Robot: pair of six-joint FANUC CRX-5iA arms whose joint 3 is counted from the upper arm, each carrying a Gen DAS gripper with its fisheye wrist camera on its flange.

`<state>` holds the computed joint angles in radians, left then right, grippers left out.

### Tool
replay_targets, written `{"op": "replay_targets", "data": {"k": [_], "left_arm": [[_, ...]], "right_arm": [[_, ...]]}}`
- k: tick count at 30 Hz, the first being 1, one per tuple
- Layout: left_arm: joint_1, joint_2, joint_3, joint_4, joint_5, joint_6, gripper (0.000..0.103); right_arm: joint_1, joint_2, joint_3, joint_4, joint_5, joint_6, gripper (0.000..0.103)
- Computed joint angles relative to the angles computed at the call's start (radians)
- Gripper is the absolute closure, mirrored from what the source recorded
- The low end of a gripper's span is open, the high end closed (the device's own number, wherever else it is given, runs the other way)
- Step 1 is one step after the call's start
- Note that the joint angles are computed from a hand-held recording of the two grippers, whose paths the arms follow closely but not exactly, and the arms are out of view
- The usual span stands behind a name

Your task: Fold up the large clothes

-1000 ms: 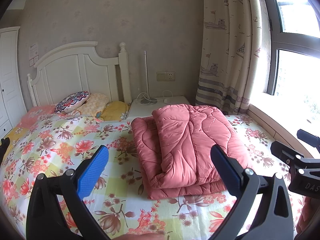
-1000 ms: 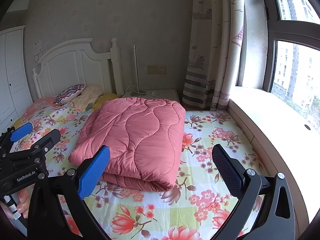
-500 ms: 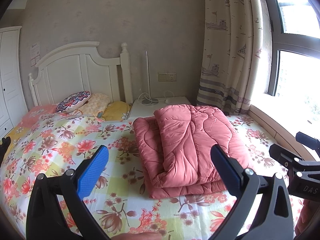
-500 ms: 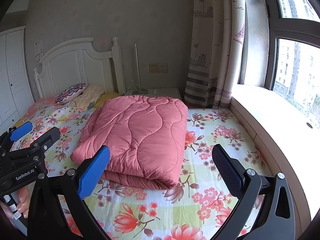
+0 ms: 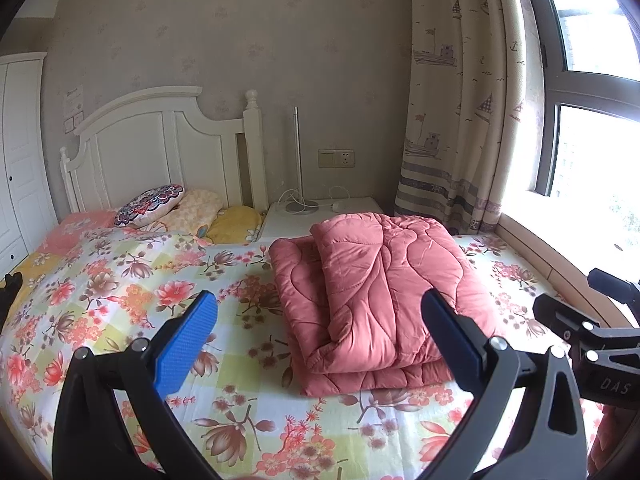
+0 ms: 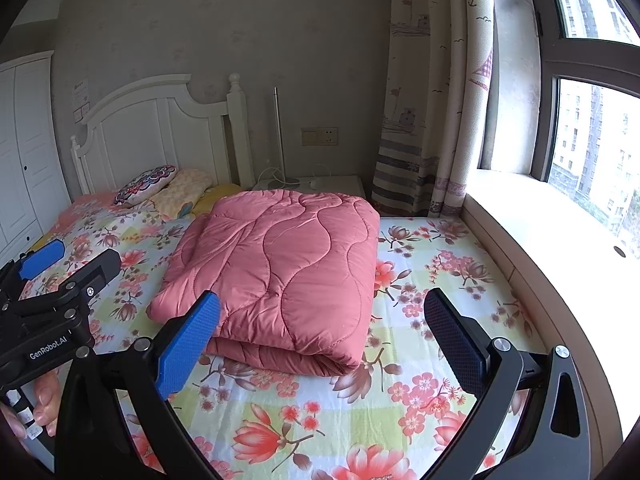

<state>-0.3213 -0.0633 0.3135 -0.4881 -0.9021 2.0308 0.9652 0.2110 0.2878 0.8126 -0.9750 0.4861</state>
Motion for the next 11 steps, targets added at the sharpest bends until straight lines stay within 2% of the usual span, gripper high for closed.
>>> {"op": "replay_targets", "data": {"k": [2,5,8,11], "left_arm": [[0.015,-0.003,-0.008,0.029,0.003,-0.004,0.002],[0.081,-0.001,-0.028,0.143,0.023,-0.078,0.002],[0.159,0.007,-0.021,0.155,0.005,-0.132,0.002],[0.329,0.026,-0.006,0.186,-0.031,-0.189,0.002]], "right_arm": [[0.001,0.003,0.004,-0.006,-0.001,0.003,0.004],[-0.003,0.007,0.012,-0.02,0.002,0.021,0.004],[-0.031,0.003,0.007,0.0,0.004,0.049,0.004],[-0.108,0.017,0.033,0.025,-0.084,0.099,0.004]]}}
